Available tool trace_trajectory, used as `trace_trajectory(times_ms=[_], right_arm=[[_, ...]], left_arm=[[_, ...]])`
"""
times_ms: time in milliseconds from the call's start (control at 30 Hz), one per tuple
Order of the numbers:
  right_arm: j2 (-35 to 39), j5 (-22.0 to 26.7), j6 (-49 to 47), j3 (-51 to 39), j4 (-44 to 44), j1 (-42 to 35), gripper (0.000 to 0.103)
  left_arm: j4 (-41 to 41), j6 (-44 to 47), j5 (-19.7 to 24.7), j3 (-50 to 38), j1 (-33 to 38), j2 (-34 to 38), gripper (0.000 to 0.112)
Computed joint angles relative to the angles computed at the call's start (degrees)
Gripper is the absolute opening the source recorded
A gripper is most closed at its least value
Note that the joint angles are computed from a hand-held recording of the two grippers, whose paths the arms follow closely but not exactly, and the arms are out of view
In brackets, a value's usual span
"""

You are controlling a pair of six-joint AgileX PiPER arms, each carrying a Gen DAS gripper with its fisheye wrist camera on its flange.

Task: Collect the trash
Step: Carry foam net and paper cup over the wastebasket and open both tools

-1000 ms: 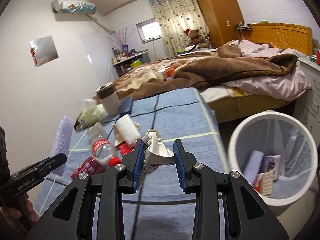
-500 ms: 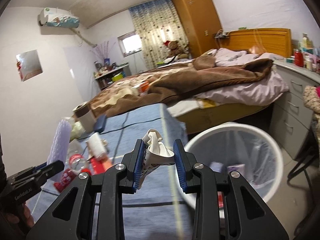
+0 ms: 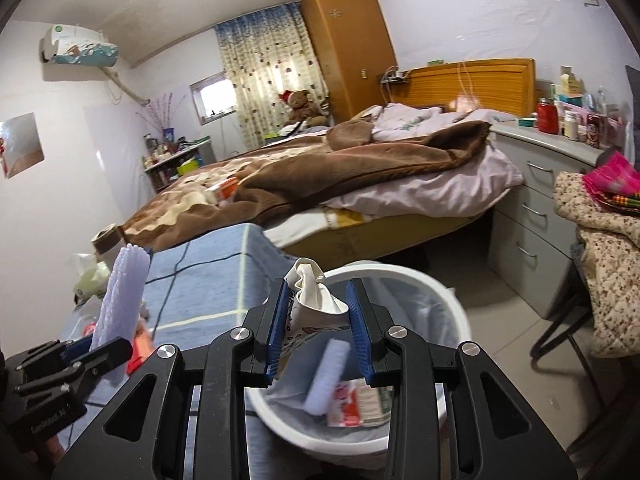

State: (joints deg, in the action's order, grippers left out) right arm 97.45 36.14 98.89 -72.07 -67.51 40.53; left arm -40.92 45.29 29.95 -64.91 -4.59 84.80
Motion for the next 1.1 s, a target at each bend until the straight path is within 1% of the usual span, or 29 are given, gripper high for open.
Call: trace_trajectory(times_ms=[100, 167, 300, 433, 633, 700, 800, 900, 967, 1100], right_arm=[[-0.2, 0.7, -1.3, 0.1, 1.0, -0.7, 0.031], [0.2, 0.8, -4.0, -0.7, 3.0, -1.6, 0.031], [1.0, 2.6, -7.7, -1.3, 4.7, -2.6, 0.031], [1.6, 2.3, -10.6, -1.3, 6.7, -4.1, 0.031], [3.2, 3.5, -15.5, -2.6, 9.2, -5.2, 0.031], [4.0, 4.6, -17.0, -3.3, 9.8, -5.3, 0.031], [4.9, 5.4, -19.8, -4.3, 12.0, -5.9, 0.032], [5.2, 5.4, -21.1, -4.7, 13.1, -6.5, 0.032], [5.5, 5.7, -22.4, -5.1, 14.0, -6.8, 0.032], [6.0, 5.4, -24.2, -5.7, 16.1, -7.3, 0.032]], left_arm=[[1.3, -1.5, -0.6, -1.3, -2.9, 1.4, 0.03], [1.4, -1.8, -0.5, -2.1, -4.1, 2.5, 0.03], [3.8, -4.8, -0.6, -4.0, -6.6, 5.2, 0.03], [5.7, -7.4, 0.0, -5.8, -8.2, 7.9, 0.03], [7.2, -9.0, 0.3, -8.4, -10.2, 10.9, 0.03], [7.8, -9.5, 0.2, -9.0, -10.7, 11.7, 0.03], [4.7, -6.8, 1.2, -9.5, -10.5, 12.5, 0.03], [5.7, -7.7, 0.7, -10.3, -11.2, 13.4, 0.031], [4.7, -7.3, 1.9, -11.5, -10.9, 14.5, 0.034], [5.3, -8.4, 2.0, -12.3, -11.2, 15.6, 0.052]])
